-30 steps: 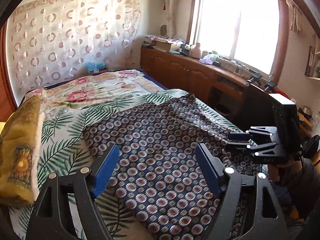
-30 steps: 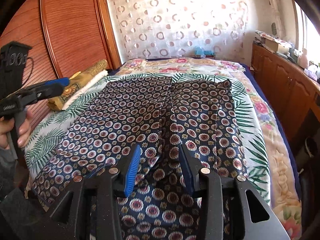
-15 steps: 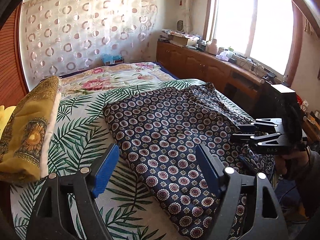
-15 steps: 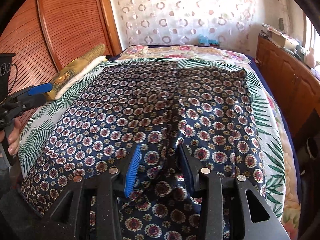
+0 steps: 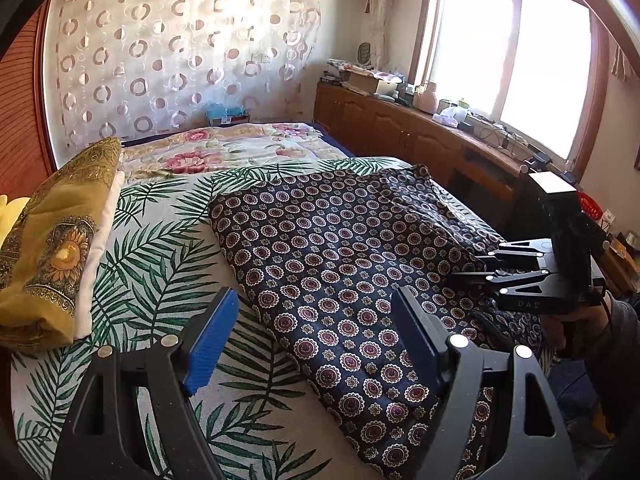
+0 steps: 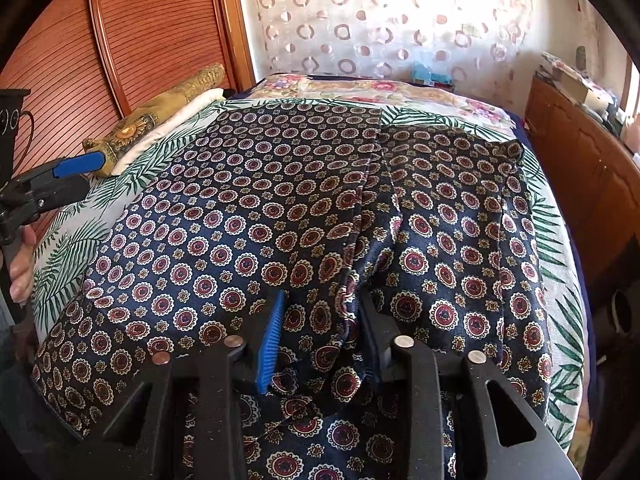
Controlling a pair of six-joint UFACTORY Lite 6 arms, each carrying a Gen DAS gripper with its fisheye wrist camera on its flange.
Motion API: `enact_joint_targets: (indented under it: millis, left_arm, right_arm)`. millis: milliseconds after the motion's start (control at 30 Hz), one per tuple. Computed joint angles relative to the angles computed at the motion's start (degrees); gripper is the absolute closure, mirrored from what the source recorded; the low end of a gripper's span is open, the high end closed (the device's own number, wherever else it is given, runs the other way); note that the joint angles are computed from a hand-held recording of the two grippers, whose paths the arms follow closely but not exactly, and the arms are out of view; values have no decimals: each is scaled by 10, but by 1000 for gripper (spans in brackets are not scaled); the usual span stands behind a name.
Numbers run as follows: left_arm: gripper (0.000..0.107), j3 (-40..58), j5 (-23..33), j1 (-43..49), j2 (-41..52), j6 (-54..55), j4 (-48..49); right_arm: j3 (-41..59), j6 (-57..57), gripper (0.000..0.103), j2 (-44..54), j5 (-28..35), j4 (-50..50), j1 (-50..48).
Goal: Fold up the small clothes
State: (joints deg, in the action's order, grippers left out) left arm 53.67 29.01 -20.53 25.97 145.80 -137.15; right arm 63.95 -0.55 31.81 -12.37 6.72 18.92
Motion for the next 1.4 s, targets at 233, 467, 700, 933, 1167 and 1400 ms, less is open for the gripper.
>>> enact_joint_targets:
  millis: [233,467,700,933,1167,1400]
  left_arm:
    - [28,1,-2,-8,3,0,-2]
    - [28,-5,3,-12,2,1,-2]
    - [28,-2,-4,-25,3,4,-13]
    - [28,15,-22,-38,14,22,-50]
    - [28,25,-34,-47,24,27,-58]
    - [28,30,-39,-64,36,16,-51]
  right_arm:
    - [-43,-15,99,-32,-43,3,5]
    - [-150,-85,100,-134,-102,79,-7]
    - [-265,-97,100,-234,-117,88,-78]
    - [-268,-139,90,-218,-97,143,-93]
    - [-270,-143,66,-247,-108,175,-83]
    - [-273,-140,60,-224,-114,182,-56]
